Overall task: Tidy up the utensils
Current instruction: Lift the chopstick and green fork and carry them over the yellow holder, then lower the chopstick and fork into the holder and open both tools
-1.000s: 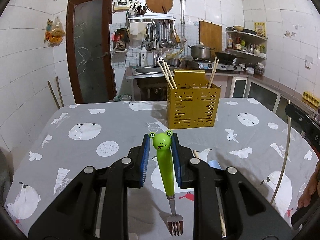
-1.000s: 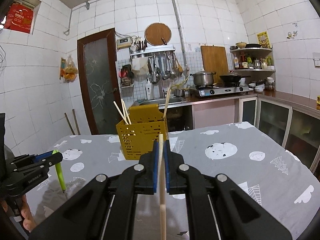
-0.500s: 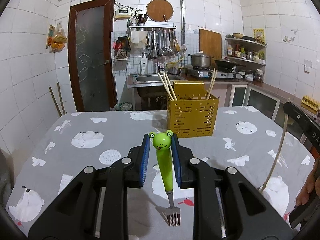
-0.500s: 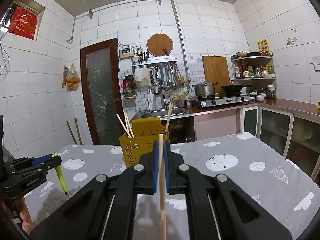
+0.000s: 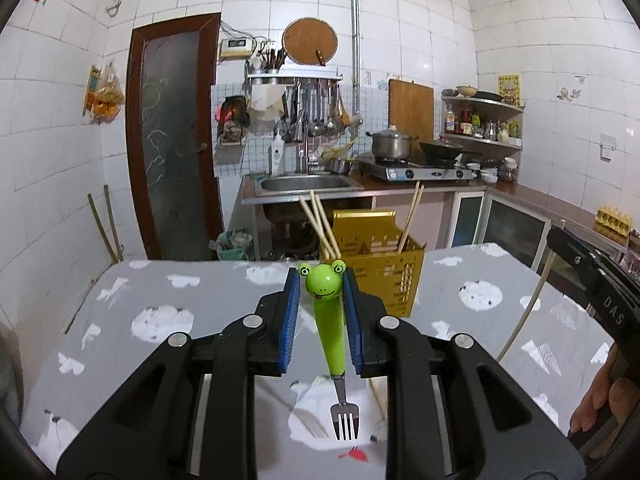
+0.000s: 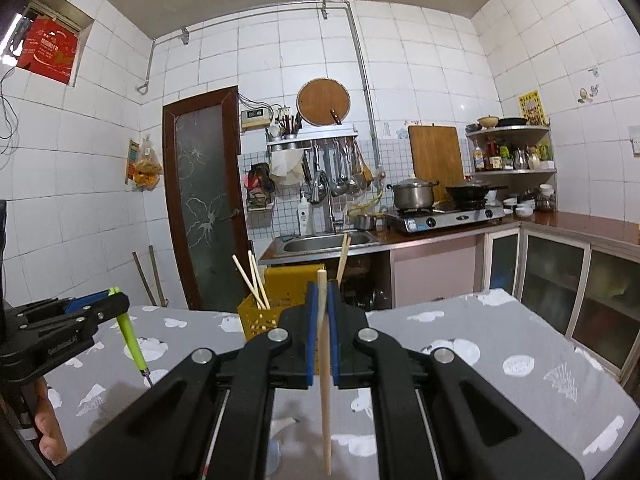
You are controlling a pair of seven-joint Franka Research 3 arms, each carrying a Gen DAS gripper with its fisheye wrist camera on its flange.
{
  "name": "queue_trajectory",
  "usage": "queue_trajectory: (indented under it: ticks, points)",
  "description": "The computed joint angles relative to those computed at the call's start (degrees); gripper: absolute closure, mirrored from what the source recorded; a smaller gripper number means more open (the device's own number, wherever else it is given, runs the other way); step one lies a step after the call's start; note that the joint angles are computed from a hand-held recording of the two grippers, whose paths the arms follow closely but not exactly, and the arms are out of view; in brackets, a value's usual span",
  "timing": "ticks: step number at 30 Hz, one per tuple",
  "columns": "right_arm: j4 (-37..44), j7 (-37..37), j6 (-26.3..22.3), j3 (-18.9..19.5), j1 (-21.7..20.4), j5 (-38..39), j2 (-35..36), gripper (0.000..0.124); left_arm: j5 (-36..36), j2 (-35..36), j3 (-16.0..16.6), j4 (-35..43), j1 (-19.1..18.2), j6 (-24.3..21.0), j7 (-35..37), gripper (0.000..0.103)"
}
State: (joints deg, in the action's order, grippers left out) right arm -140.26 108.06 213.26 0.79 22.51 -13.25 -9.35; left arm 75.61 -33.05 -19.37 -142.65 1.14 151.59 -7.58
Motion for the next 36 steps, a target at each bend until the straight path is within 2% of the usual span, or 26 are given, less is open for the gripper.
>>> queue_trajectory:
  ticks: [12,19,22,25,28,32,36]
  points:
    - [8.8,0.0,-3.1,0.1,0.0,-1.6,2.6,0.118,4.1,5.1,1.1,9.1,2.0,0.5,0.0,0.082]
    - [16.4,-2.7,-5.5,2.2,-1.1,0.6,6.4,0.118,8.2,10.6,2.7,17.0,2.6,-0.4,1.2,0.082]
    - [21.1,-6.3,-6.7,3.6,-1.5,3.9,9.2,0.118,9.0,14.0,4.4,21.1,2.4,1.0,2.6,0.082]
    - [26.7,-3.0,-8.6,4.6,-3.0,1.7,12.4,0.118,11.0,17.6,5.3,25.2,2.5,1.4,2.7,0.082]
    - [32.1,-3.7,-10.2,6.4,-4.1,3.0,15.8,0.118,12.7,21.2,6.4,29.3,2.2,1.1,2.8,0.082]
    - [39.7,-9.1,-10.9,7.6,-3.6,7.8,21.3,0.118,13.2,25.5,8.6,33.7,1.5,2.8,2.7,0.082]
    - [45.3,-9.4,-11.7,11.2,-6.1,8.4,26.4,0.118,15.6,28.6,9.8,35.7,0.5,3.4,1.1,0.082]
